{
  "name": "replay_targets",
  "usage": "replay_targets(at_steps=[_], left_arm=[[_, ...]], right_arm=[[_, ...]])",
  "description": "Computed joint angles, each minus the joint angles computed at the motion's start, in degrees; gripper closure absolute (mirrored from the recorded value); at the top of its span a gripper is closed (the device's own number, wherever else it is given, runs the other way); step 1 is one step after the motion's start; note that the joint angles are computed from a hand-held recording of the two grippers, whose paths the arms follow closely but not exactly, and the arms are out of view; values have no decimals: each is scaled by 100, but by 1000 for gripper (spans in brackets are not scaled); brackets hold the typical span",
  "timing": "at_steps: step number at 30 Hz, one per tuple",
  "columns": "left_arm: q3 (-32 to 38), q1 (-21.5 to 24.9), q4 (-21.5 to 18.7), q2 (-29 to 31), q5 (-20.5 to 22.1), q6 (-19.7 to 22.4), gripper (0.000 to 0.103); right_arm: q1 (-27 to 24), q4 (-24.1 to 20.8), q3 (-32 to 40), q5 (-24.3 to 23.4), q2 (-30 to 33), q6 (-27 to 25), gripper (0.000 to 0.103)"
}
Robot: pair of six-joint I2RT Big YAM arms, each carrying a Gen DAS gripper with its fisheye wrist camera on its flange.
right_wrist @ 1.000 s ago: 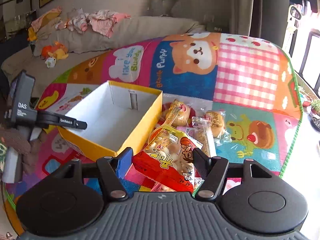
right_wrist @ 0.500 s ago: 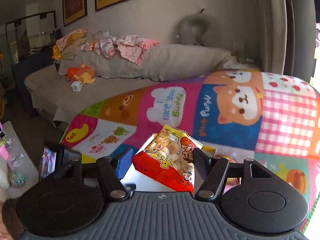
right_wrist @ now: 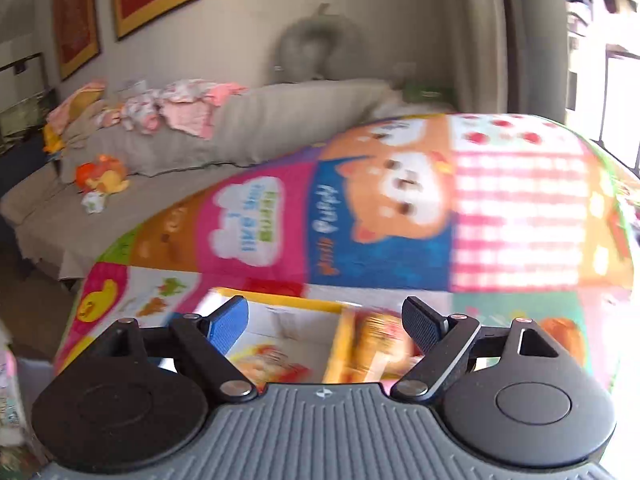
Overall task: Organize objects
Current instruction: 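Drop the candy bag into the yellow box with the right gripper, then reach the right gripper into the snack pile and close on the red-lidded cup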
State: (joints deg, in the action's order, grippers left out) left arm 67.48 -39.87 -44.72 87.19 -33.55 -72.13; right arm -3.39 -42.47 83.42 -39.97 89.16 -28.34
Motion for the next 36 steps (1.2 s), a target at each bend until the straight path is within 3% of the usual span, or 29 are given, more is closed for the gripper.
replay_targets(at_steps=[5, 12, 21, 24, 29, 32, 34, 36], left_arm=[[8, 2, -15, 5, -2, -5, 90], [59, -5, -91, 33, -6, -1, 90], [66, -30, -159, 24, -11, -1, 90], [81, -32, -172, 39, -27, 6, 90], [57, -27, -126, 28, -20, 51, 90], [35, -24, -97, 15, -13, 44, 90], [38, -25, -104, 16, -12, 49, 90], [53, -25, -128, 24, -10, 48, 90]], right_arm=[[-593, -304, 411, 348, 557, -20, 17], [-822, 2, 56, 848, 702, -411, 17], [-779, -566, 107, 825, 960, -378, 17], [-863, -864, -132, 580, 791, -675, 17], [-933, -293, -848, 601, 259, -1214, 17], [-924, 97, -825, 651, 289, -999, 17], [-865, 22, -568, 712, 496, -837, 18], [-775, -161, -316, 766, 683, -658, 32]])
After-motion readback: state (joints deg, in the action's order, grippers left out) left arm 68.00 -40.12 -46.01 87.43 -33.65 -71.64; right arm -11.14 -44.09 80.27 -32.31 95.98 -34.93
